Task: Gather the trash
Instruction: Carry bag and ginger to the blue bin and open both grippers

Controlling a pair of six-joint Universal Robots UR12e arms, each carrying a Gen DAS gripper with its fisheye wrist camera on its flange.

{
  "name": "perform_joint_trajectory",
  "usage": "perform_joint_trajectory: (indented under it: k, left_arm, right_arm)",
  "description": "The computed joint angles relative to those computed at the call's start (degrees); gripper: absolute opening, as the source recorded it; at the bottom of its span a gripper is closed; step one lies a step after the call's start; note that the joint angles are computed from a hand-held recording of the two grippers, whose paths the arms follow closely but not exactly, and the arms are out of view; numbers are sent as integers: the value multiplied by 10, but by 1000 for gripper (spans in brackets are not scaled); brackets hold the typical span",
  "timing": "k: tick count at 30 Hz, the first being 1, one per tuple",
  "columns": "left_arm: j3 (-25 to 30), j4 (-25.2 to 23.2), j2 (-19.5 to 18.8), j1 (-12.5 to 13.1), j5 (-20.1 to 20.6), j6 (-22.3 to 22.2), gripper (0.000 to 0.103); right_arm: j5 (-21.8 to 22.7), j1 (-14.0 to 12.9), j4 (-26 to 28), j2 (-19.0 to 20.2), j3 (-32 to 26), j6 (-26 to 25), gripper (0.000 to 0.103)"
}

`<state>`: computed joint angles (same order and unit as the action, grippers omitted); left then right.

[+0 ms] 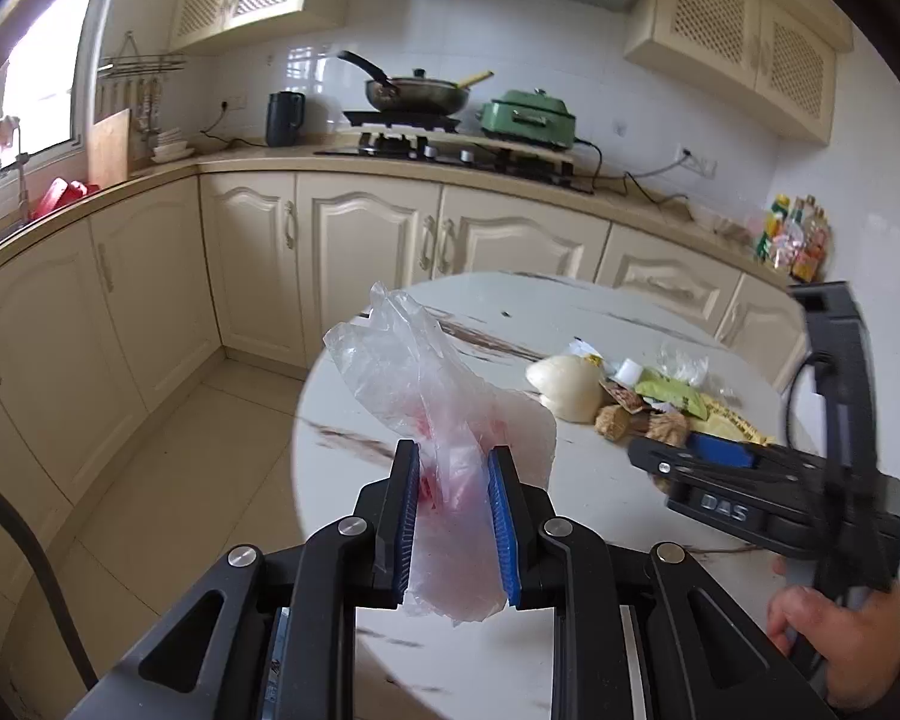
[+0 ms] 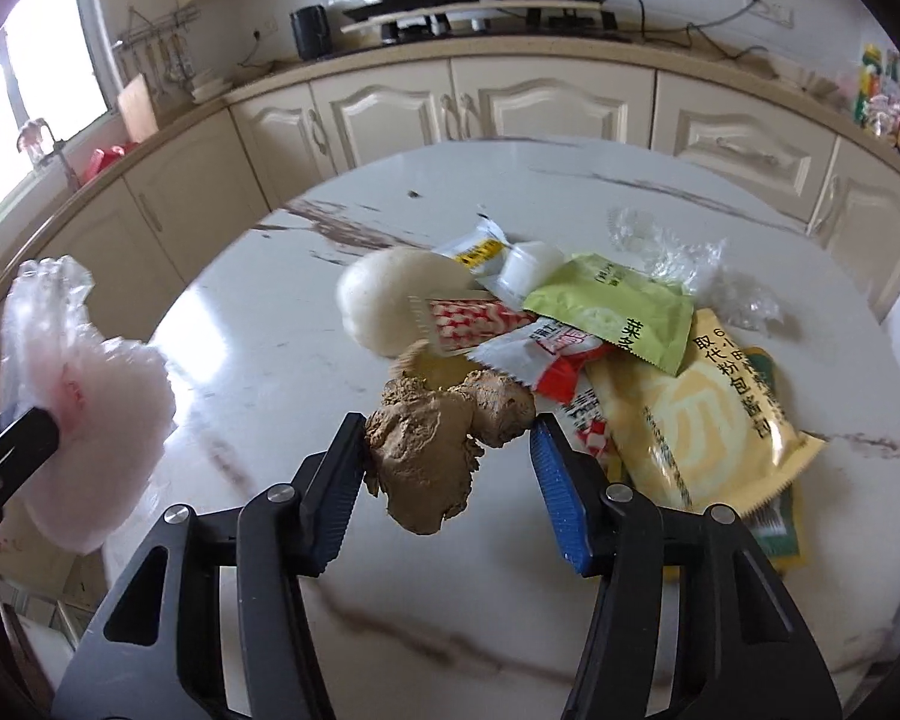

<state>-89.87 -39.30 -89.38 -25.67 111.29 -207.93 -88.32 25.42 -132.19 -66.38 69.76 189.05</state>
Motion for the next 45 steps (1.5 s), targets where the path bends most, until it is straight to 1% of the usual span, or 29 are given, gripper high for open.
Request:
perform_joint_trajectory:
  k: [5,9,12,14,16,18,19,21,23,25,27,30,31,33,34,35,38,39,41,42,43,44,45]
  left_arm:
    - [-37,11,40,-1,19,-18,19]
    - [-76,3,84,-1,43,-42,19]
    - [-105,-21,119,-2,69,-70,19]
    - [-124,-48,144,3,81,-91,19]
    - [-139,-76,164,11,85,-113,19]
    - [-156,-107,184,24,79,-135,19]
    - [-163,-120,191,31,75,-144,19]
    - [-181,-136,206,50,52,-160,19]
    - [-192,-156,213,72,26,-167,19]
    - [-209,-164,219,93,-4,-167,19]
    - [-217,-176,216,117,-35,-160,19]
    - [-237,-186,213,158,-100,-145,19]
    - [-242,-189,212,171,-115,-139,19]
    - [-250,-199,206,193,-147,-125,19]
    - [-251,-205,203,200,-159,-119,19]
    - [-253,-207,199,208,-168,-111,20]
    - [-254,-224,192,226,-188,-101,23]
    - [-250,-231,187,234,-193,-93,24]
    - [-239,-247,176,240,-184,-82,27]
    - [-238,-253,176,241,-179,-81,31]
    - [-234,-257,172,243,-174,-82,37]
    - [-233,-259,171,248,-175,-82,40]
    - [-232,-254,170,252,-182,-85,46]
  right_arm:
    - [17,15,-23,-13,4,-19,53]
    - [54,37,-45,-11,-5,-47,54]
    - [85,57,-56,-1,-19,-71,54]
    - [107,69,-54,11,-32,-85,54]
    - [122,86,-38,30,-53,-104,54]
    - [135,100,-26,47,-67,-120,54]
    - [138,105,-15,56,-75,-126,54]
    - [134,119,12,78,-96,-139,54]
    - [127,128,32,95,-111,-148,54]
    - [120,138,59,120,-132,-153,54]
    - [111,142,81,141,-151,-155,54]
    - [105,146,125,179,-181,-149,54]
    - [98,148,139,190,-191,-152,54]
    - [100,147,170,211,-209,-145,54]
    - [100,146,180,217,-215,-143,54]
    - [98,146,194,226,-223,-142,54]
    - [101,143,208,238,-229,-137,54]
    - [109,141,220,245,-237,-135,54]
    - [121,137,232,250,-241,-135,54]
    - [127,136,242,256,-251,-135,54]
    - [133,135,246,260,-255,-134,55]
    - [141,133,250,264,-259,-133,55]
    - [143,134,254,268,-265,-129,56]
